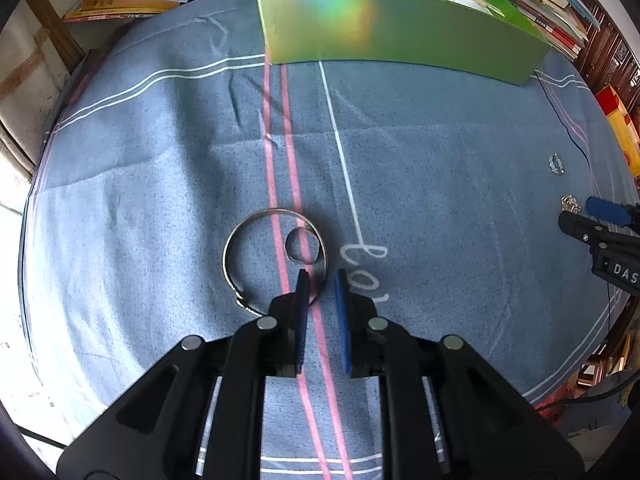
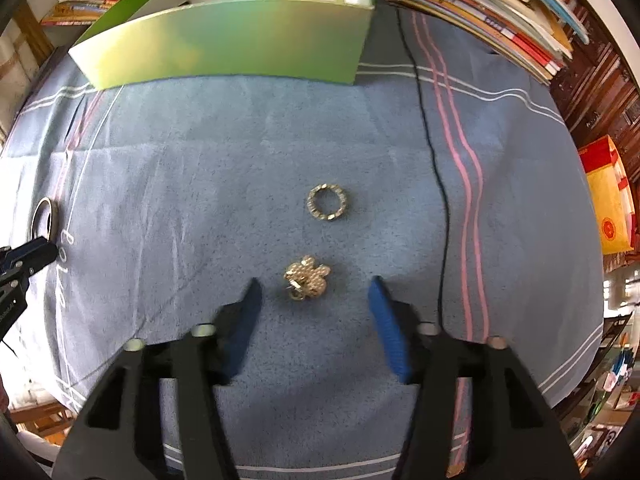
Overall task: Organize jewelry
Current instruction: 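Grasp the gold flower charm with the right gripper while the left gripper grasps the silver hoop, then carry the charm and hoop over the green box and open both grippers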
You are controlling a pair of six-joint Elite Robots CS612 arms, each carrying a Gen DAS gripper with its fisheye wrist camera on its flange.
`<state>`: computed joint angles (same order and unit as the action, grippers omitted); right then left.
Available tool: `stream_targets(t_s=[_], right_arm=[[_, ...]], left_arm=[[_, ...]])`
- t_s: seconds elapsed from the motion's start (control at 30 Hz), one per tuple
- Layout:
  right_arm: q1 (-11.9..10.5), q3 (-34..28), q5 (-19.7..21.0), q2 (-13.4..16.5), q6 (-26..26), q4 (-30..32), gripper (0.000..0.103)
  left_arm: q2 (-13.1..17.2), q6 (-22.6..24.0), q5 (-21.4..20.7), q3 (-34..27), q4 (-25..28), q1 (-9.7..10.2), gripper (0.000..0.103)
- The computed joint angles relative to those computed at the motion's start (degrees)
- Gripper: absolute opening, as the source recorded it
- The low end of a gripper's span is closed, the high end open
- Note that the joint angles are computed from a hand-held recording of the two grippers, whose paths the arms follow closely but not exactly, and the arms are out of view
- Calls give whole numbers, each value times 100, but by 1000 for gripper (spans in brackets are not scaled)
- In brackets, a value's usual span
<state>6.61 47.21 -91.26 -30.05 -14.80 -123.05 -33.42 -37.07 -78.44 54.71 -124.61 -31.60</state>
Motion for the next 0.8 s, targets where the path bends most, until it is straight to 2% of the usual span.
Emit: stream_targets(t_s=[0.07,0.13,0.53,0.8], right_arm=[[3,11,91,-4,-79,6,24],[18,7,111,-6,-173,17,17],[58,157,362,-188,-150,-320,15],[17,50,446,-190,-100,-420,15]], left_arm=[[-35,-19,-36,81,-83,-10,7],[-38,-37,-77,100,-126,-18,4],[-334,-425,-96,452,-622,26,3],[-454,-579,-53,483,-877,74,3]])
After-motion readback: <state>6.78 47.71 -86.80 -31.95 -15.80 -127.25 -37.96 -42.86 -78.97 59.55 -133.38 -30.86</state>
